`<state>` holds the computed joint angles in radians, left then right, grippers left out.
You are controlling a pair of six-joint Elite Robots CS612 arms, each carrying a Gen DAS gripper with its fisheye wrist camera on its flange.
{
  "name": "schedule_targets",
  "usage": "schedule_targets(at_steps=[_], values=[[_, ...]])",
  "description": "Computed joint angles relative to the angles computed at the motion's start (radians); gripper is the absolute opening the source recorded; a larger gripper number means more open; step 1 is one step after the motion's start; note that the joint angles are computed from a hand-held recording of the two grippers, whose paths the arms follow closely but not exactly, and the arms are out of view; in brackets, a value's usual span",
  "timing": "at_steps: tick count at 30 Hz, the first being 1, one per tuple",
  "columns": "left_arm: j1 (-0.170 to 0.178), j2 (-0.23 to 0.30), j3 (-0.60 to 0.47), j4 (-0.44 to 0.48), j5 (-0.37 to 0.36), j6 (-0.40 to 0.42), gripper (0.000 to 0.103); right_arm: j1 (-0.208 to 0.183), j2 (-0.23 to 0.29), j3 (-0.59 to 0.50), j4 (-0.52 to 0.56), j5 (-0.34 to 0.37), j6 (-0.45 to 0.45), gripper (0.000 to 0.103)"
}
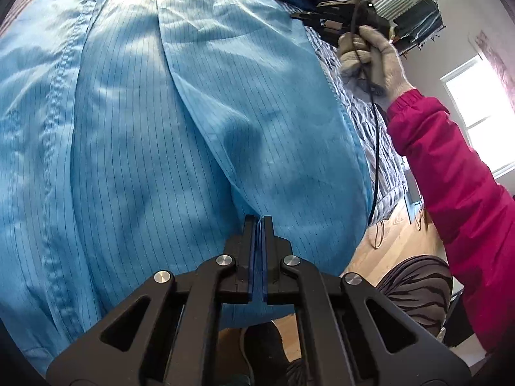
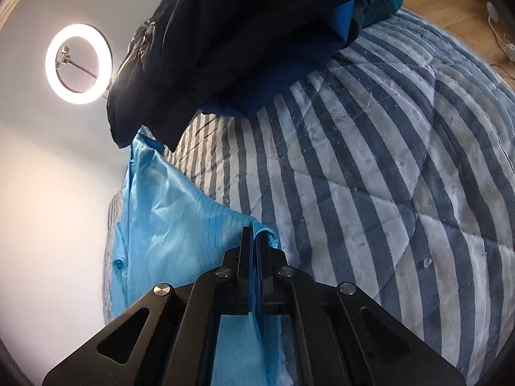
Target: Fold large clothes
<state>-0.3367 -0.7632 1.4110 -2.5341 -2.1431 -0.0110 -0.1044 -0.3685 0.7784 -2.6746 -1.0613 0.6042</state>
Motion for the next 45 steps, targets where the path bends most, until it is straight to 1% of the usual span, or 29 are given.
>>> schedule_targets(at_steps=[1, 2, 3, 5, 7, 9, 13, 14, 15, 16, 18, 19, 20, 21, 24, 25, 26, 27, 29, 31, 33, 34, 36, 38, 39, 40, 42, 44, 45], values=[[0.004, -0.001, 0.001, 0.010, -0.013, 0.000, 0.009, -0.005, -0.015, 0.025, -0.003, 0.019, 0.002, 0.001], [0.009, -0.004, 0.006, 0.005, -0.027, -0.002, 0.026, -0.009, -0.027, 0.047, -0.006, 0.033, -0.001, 0.002], [0.012, -0.004, 0.008, -0.009, -0.030, -0.009, 0.040, -0.011, -0.049, 0.083, -0.015, 0.038, -0.011, 0.002], [0.020, -0.013, 0.028, -0.048, -0.037, -0.021, 0.044, -0.018, -0.110, 0.186, -0.042, 0.048, -0.035, 0.002], [0.025, -0.014, 0.033, -0.045, -0.046, -0.017, 0.044, -0.022, -0.159, 0.271, -0.051, 0.088, -0.070, 0.002], [0.027, -0.015, 0.036, -0.037, -0.049, -0.007, 0.044, -0.019, -0.202, 0.341, -0.041, 0.094, -0.114, 0.003], [0.020, -0.018, 0.043, -0.029, -0.047, 0.029, 0.044, -0.004, -0.293, 0.498, -0.006, 0.118, -0.200, 0.003], [0.016, -0.019, 0.045, -0.025, -0.041, 0.038, 0.037, 0.001, -0.310, 0.528, 0.002, 0.123, -0.217, 0.003], [0.012, -0.017, 0.045, -0.020, -0.034, 0.047, 0.022, 0.006, -0.324, 0.553, 0.005, 0.122, -0.230, 0.003], [0.008, -0.017, 0.045, -0.011, -0.022, 0.059, 0.017, 0.009, -0.337, 0.574, 0.010, 0.119, -0.242, 0.003], [0.001, -0.017, 0.049, -0.026, -0.009, 0.066, 0.013, 0.022, -0.363, 0.618, 0.023, 0.080, -0.264, 0.012], [0.000, -0.016, 0.049, -0.031, -0.008, 0.070, 0.013, 0.026, -0.372, 0.631, 0.028, 0.061, -0.269, 0.023], [-0.002, -0.015, 0.047, -0.033, -0.005, 0.072, 0.012, 0.031, -0.381, 0.646, 0.035, 0.038, -0.272, 0.029], [-0.004, -0.015, 0.048, -0.037, -0.001, 0.074, 0.010, 0.034, -0.386, 0.655, 0.037, 0.023, -0.271, 0.029], [-0.003, -0.012, 0.047, -0.043, 0.000, 0.082, 0.007, 0.038, -0.397, 0.675, 0.035, 0.016, -0.264, 0.029], [-0.006, -0.009, 0.045, -0.047, 0.004, 0.077, 0.007, 0.041, -0.399, 0.677, 0.030, 0.001, -0.268, 0.029], [-0.007, -0.008, 0.044, -0.049, 0.003, 0.074, 0.007, 0.047, -0.398, 0.673, 0.032, -0.013, -0.278, 0.013], [-0.008, -0.008, 0.044, -0.050, 0.005, 0.072, 0.007, 0.054, -0.396, 0.668, 0.033, -0.034, -0.286, 0.002], [-0.010, -0.012, 0.050, -0.055, 0.009, 0.070, 0.007, 0.068, -0.394, 0.656, 0.049, -0.079, -0.308, 0.001], [-0.018, -0.013, 0.051, -0.064, 0.017, 0.084, 0.007, 0.078, -0.401, 0.657, 0.052, -0.145, -0.325, 0.000], [-0.021, -0.015, 0.060, -0.075, 0.022, 0.095, 0.007, 0.080, -0.405, 0.661, 0.048, -0.185, -0.314, 0.000], [-0.024, -0.017, 0.065, -0.082, 0.027, 0.104, 0.007, 0.076, -0.410, 0.670, 0.035, -0.189, -0.297, 0.000], [-0.026, -0.021, 0.071, -0.093, 0.036, 0.115, 0.007, 0.062, -0.421, 0.702, -0.028, -0.137, -0.273, 0.000], [-0.020, -0.024, 0.072, -0.093, 0.032, 0.106, 0.007, 0.058, -0.438, 0.725, -0.048, -0.111, -0.296, 0.001], [-0.019, -0.025, 0.071, -0.088, 0.032, 0.104, 0.007, 0.059, -0.447, 0.734, -0.054, -0.118, -0.299, 0.001], [-0.015, -0.027, 0.071, -0.080, 0.030, 0.106, 0.007, 0.058, -0.456, 0.746, -0.061, -0.121, -0.297, 0.002], [-0.007, -0.037, 0.078, -0.082, 0.029, 0.113, 0.013, 0.053, -0.470, 0.771, -0.066, -0.110, -0.288, 0.009], [0.005, -0.052, 0.098, -0.122, 0.026, 0.121, 0.015, 0.050, -0.485, 0.804, -0.070, -0.098, -0.288, 0.028], [0.007, -0.057, 0.104, -0.136, 0.034, 0.124, 0.015, 0.053, -0.485, 0.809, -0.071, -0.098, -0.287, 0.032]])
